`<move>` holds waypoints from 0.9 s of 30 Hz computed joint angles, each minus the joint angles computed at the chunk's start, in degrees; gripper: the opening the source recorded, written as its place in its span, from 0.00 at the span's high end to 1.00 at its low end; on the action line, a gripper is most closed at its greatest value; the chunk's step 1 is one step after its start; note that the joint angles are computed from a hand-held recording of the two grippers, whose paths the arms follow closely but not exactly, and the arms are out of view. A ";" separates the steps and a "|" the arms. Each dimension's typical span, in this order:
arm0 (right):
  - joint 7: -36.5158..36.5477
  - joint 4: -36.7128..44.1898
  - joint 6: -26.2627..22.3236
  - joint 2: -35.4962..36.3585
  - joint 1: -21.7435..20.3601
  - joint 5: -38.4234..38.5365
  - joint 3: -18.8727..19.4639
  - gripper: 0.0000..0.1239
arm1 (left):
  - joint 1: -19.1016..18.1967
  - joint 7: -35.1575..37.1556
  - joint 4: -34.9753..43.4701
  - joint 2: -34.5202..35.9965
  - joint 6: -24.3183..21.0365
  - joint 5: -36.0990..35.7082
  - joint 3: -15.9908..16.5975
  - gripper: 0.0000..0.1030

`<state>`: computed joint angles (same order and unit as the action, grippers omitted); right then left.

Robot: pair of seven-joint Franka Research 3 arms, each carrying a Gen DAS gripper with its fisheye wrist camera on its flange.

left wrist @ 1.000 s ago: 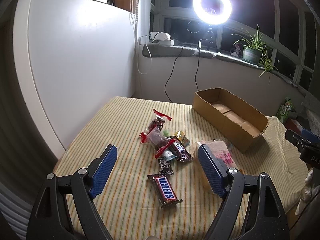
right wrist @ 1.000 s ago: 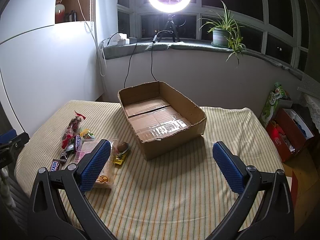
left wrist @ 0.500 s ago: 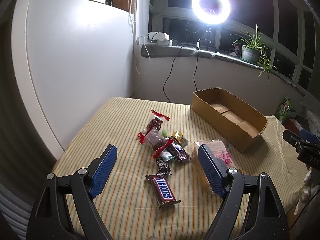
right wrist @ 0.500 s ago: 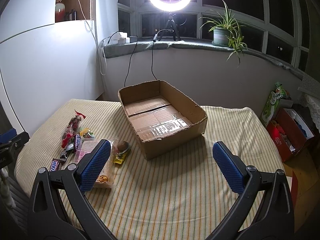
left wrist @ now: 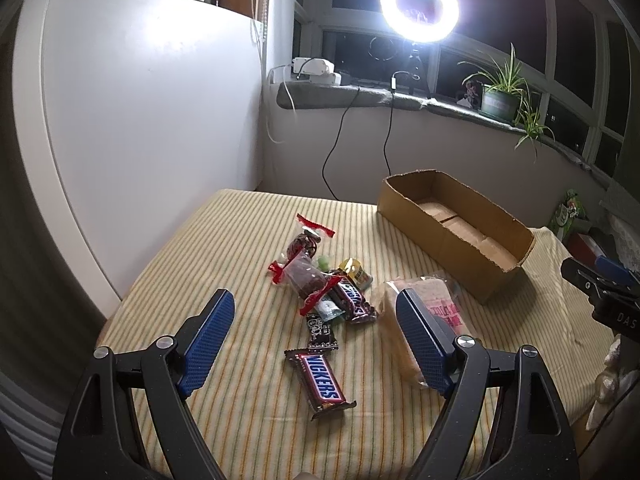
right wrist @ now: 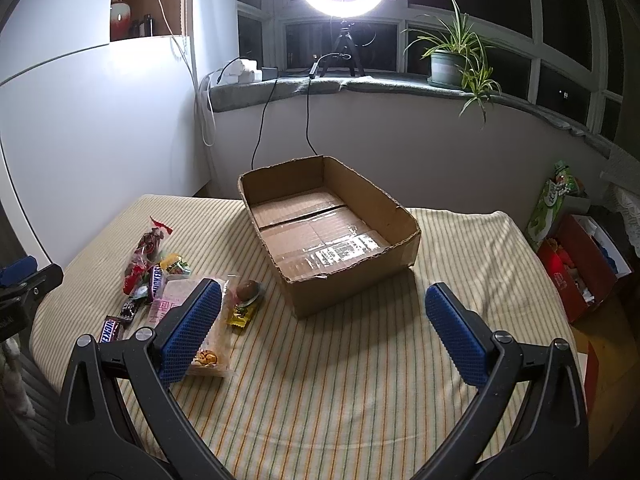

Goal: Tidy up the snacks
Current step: 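Reach the right gripper to the pink-printed bread bag and grasp it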

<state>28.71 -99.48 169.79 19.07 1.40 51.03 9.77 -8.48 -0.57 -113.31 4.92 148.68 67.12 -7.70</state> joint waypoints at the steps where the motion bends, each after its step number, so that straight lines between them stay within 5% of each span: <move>1: 0.31 0.12 -0.15 0.11 0.14 -0.31 -0.13 0.17 | 0.04 0.19 0.10 0.15 0.16 -0.21 0.01 0.19; 9: 1.24 1.77 -4.27 1.29 0.21 -2.33 -0.67 0.17 | 0.42 2.95 1.16 2.21 3.94 -3.88 0.62 0.19; 18: 3.94 8.05 -21.35 5.41 -0.72 -5.20 -2.10 0.17 | 1.61 12.32 1.30 5.69 14.58 -16.34 1.24 0.26; 22: 6.29 12.91 -30.91 8.85 -0.93 -7.35 -2.60 0.27 | 5.00 25.63 0.55 8.35 22.07 -32.94 -2.23 0.34; 27: 10.45 20.05 -40.31 13.87 -0.52 -11.06 -3.28 0.40 | 10.88 41.34 1.47 11.97 24.54 -50.03 -10.47 0.44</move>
